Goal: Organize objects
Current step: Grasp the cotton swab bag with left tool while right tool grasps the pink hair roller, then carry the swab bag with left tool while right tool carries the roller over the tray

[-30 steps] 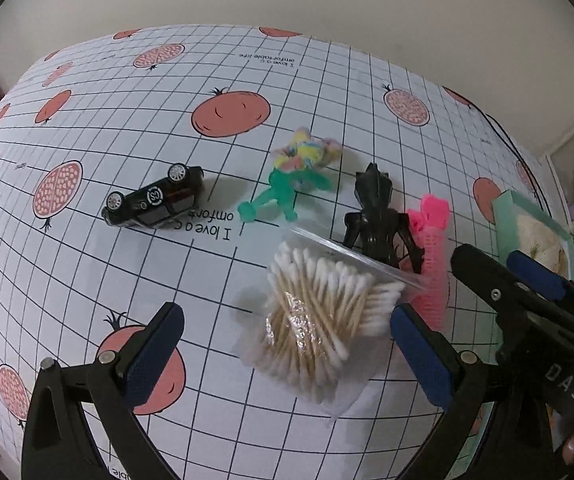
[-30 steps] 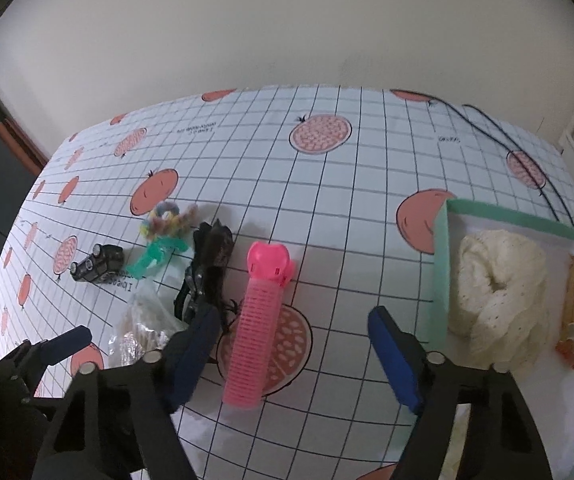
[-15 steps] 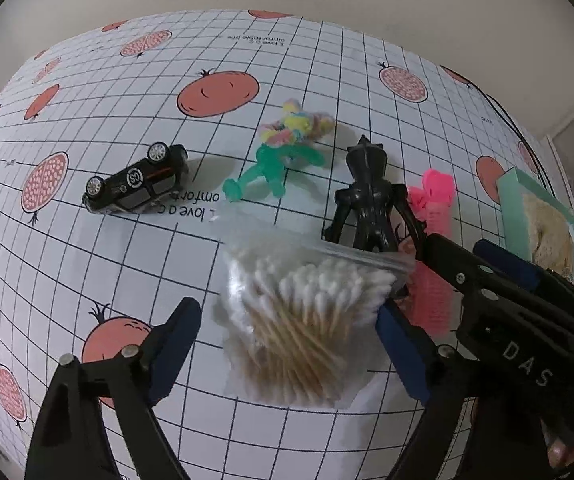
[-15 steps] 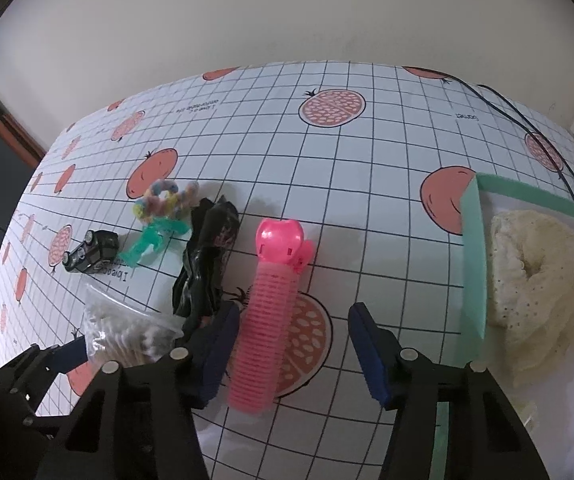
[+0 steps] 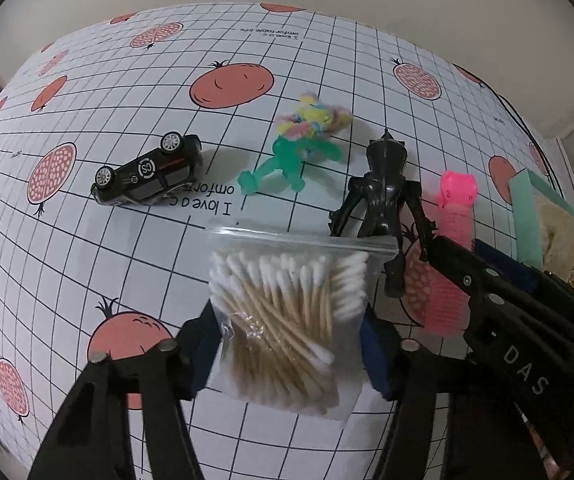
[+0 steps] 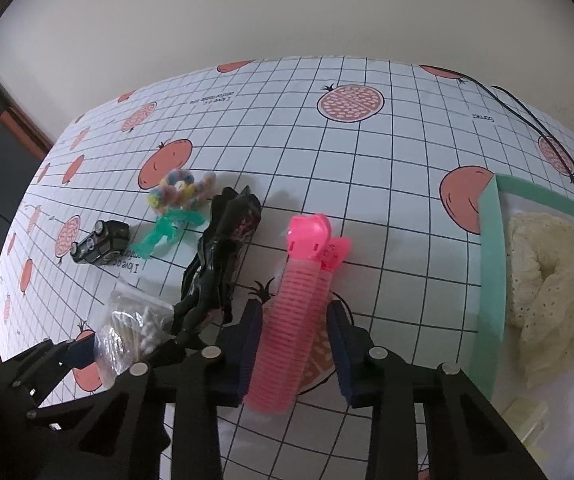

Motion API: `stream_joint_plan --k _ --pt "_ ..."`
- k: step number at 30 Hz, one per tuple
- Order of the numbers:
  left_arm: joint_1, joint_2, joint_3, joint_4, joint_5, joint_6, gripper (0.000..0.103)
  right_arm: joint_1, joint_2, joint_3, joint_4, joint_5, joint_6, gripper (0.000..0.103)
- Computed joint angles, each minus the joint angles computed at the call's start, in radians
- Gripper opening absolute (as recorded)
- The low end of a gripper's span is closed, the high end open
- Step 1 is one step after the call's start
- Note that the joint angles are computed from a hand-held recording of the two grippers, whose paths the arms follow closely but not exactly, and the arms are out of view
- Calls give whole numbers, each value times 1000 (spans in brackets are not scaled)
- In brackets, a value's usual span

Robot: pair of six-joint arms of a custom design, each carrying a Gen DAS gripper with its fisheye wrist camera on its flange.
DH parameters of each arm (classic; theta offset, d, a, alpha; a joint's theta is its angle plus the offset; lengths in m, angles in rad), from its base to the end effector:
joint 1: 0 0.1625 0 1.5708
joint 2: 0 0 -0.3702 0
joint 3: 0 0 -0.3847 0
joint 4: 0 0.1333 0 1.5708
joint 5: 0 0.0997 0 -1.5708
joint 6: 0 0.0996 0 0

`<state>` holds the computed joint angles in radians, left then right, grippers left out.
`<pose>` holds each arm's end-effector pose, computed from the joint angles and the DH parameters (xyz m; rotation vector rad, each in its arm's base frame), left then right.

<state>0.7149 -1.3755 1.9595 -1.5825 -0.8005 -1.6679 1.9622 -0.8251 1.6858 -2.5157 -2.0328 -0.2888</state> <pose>-0.1978 -0.4401 0.1995 -0.6544 2.2149 -0.6805 0.3144 -0.5289 0.0623 0.8692 -2.5362 0.1451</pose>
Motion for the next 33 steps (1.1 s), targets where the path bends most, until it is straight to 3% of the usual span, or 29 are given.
stream_joint_plan --k 6,15,27,33 --pt "-6 -10 -1 19 1 -29 54 0 -11 4 1 2 -3 32" --pt "-26 -39 -12 65 11 -73 52 13 -52 5 -5 23 -16 31" --pt "-87 -24 -68 108 96 -98 51 29 -122 5 -12 68 -45 31" --pt "-100 12 -98 50 138 -30 51 13 -165 5 -23 69 -55 31"
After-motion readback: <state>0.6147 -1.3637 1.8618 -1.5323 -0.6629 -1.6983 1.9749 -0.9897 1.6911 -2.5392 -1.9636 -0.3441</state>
